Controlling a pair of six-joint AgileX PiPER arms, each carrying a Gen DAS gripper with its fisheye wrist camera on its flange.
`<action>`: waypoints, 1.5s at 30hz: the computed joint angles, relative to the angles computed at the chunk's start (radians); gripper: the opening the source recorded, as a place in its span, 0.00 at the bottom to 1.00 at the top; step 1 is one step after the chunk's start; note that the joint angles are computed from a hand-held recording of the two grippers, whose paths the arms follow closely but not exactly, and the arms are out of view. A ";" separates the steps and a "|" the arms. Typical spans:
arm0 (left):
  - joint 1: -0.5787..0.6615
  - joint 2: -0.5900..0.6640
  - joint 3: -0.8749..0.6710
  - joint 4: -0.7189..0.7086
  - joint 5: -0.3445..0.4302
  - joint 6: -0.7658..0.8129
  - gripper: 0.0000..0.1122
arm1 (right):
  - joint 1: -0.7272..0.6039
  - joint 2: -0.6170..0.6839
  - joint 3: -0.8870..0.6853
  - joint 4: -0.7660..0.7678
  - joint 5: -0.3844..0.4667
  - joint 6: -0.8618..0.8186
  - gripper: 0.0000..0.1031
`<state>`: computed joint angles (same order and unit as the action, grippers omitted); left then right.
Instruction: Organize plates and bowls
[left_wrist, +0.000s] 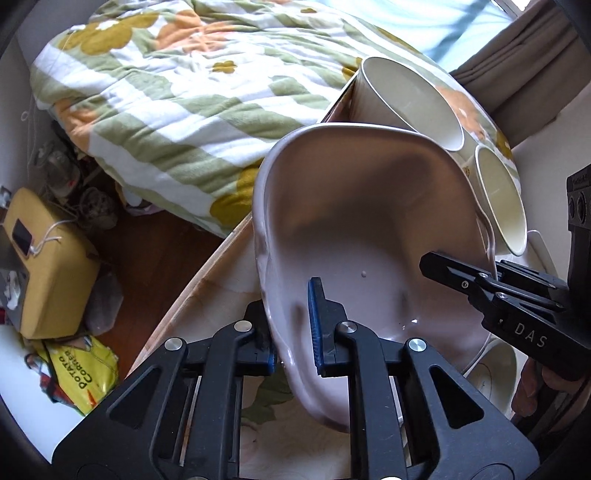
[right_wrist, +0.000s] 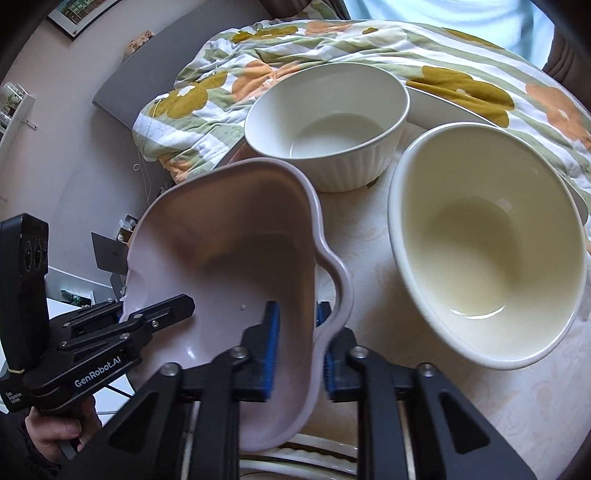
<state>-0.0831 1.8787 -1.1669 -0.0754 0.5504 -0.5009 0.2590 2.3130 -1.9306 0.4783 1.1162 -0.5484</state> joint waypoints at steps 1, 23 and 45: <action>-0.002 -0.003 -0.002 0.018 0.004 -0.009 0.11 | 0.004 -0.007 0.011 -0.004 -0.011 -0.003 0.14; -0.429 -0.301 -0.091 0.469 0.357 -0.516 0.11 | -0.233 -0.529 0.520 0.212 -0.042 -0.239 0.14; -0.862 0.350 -0.906 0.215 0.459 -0.350 0.11 | -0.981 -0.602 0.714 0.128 -0.038 -0.475 0.14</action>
